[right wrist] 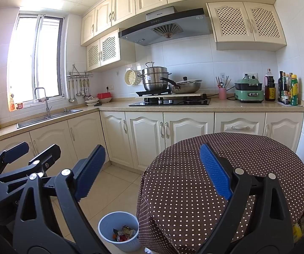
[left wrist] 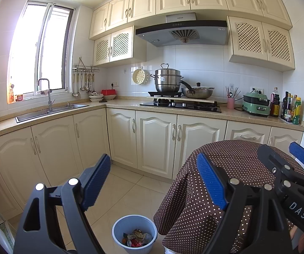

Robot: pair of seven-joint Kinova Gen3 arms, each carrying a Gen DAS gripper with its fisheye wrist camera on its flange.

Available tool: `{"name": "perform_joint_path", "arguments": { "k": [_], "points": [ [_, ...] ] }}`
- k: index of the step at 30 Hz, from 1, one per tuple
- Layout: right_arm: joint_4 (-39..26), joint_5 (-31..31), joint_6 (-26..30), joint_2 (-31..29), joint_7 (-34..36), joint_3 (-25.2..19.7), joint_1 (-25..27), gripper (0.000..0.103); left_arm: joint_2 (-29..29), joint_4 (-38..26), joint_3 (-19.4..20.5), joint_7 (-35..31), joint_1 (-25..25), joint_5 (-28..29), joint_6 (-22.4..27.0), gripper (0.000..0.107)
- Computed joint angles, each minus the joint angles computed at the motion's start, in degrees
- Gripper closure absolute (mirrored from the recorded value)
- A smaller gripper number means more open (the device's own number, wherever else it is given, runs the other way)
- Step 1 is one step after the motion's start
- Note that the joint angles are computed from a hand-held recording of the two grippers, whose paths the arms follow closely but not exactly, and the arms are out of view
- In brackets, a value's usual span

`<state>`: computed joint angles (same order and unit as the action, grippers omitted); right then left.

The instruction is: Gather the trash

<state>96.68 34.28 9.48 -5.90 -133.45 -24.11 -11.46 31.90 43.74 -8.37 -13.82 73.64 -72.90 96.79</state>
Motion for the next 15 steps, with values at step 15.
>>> {"name": "perform_joint_path", "arguments": {
  "k": [15],
  "points": [
    [-0.2,1.4,0.4,0.1,-1.5,-1.2,0.7,0.013,0.3,-0.2,-0.2,0.1,0.1,0.3,0.0,0.025]
  ]
}}
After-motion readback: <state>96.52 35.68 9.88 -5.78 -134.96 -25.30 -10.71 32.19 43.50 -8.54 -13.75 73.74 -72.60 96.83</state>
